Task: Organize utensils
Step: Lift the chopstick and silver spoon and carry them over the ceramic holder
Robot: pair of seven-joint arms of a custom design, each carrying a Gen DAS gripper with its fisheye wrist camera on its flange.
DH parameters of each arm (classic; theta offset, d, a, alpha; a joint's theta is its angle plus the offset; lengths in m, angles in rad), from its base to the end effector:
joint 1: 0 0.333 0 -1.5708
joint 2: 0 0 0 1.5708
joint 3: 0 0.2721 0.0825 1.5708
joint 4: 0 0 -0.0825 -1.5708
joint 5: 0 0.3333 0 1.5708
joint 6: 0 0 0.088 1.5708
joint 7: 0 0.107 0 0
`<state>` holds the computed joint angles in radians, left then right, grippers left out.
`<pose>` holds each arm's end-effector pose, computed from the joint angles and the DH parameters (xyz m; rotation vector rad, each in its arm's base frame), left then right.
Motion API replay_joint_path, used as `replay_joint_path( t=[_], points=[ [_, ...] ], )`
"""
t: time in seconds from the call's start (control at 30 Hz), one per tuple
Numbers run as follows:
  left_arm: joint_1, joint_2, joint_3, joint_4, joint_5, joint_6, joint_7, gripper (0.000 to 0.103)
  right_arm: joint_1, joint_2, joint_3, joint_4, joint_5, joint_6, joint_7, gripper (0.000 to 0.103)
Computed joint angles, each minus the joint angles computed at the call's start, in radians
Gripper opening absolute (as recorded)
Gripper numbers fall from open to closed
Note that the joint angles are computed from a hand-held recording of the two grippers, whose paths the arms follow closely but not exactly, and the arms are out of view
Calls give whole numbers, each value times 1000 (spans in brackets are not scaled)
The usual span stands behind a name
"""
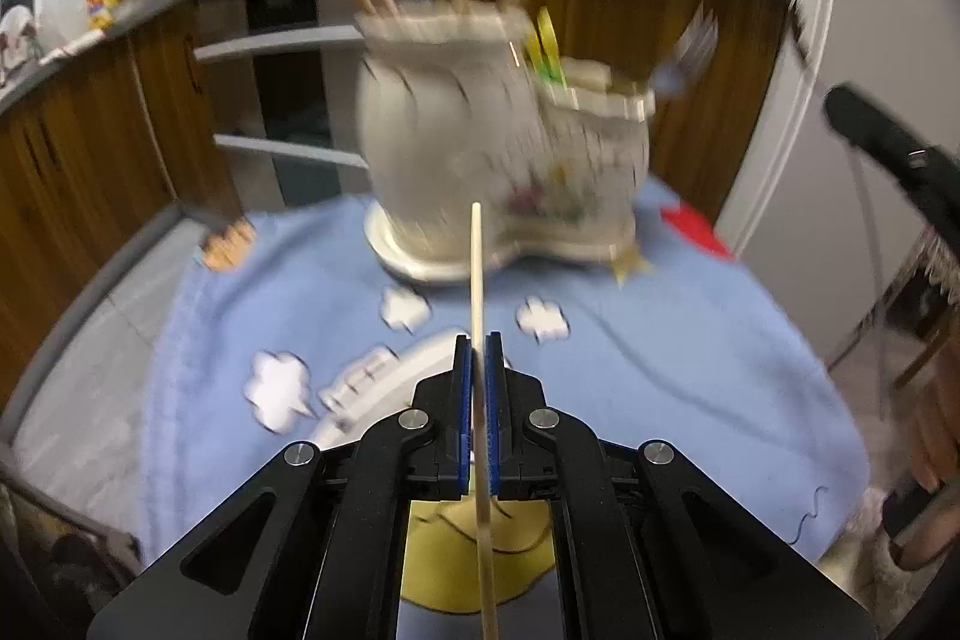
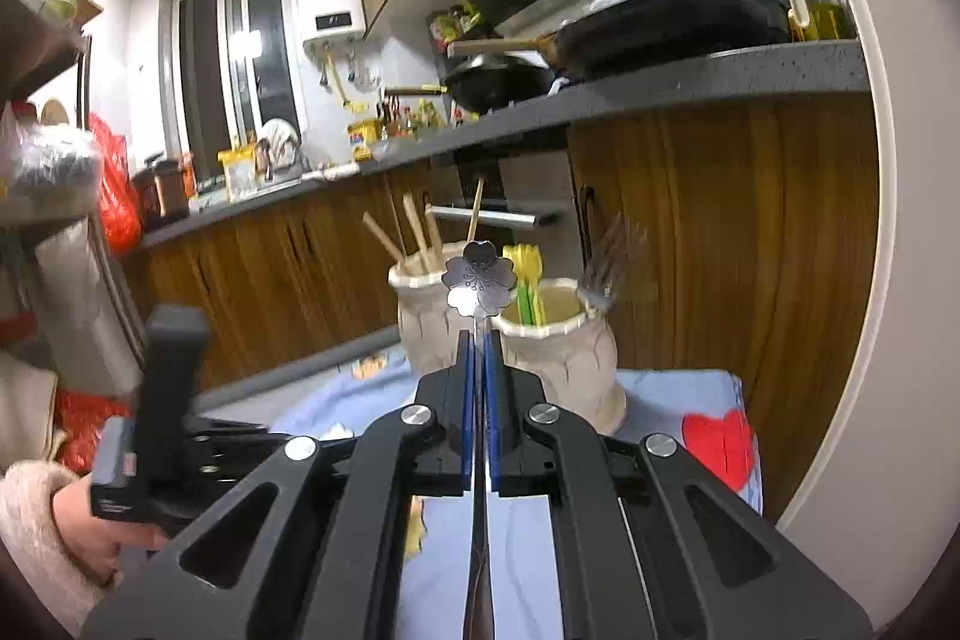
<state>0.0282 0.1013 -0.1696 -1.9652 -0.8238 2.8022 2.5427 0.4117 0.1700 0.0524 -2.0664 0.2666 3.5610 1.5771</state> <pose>0.5712 -0.0432 0.4760 -1.3706 2.1161 -1.0236 0.5188 0.2210 0.5019 -1.4128 1.2488 -0.6863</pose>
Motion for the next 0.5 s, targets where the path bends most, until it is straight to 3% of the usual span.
replay_joint_path(
  t=[0.23,0.37,0.5],
  points=[
    [53,9,3,162,-484,-72,347,5,5,111,-28,208,25,-7,4,3],
    [66,103,-6,338,-604,-143,398,4,-14,190,-30,335,-19,25,40,3],
    [79,230,-58,543,-689,-150,448,4,-8,310,-61,517,5,37,60,3]
  ],
)
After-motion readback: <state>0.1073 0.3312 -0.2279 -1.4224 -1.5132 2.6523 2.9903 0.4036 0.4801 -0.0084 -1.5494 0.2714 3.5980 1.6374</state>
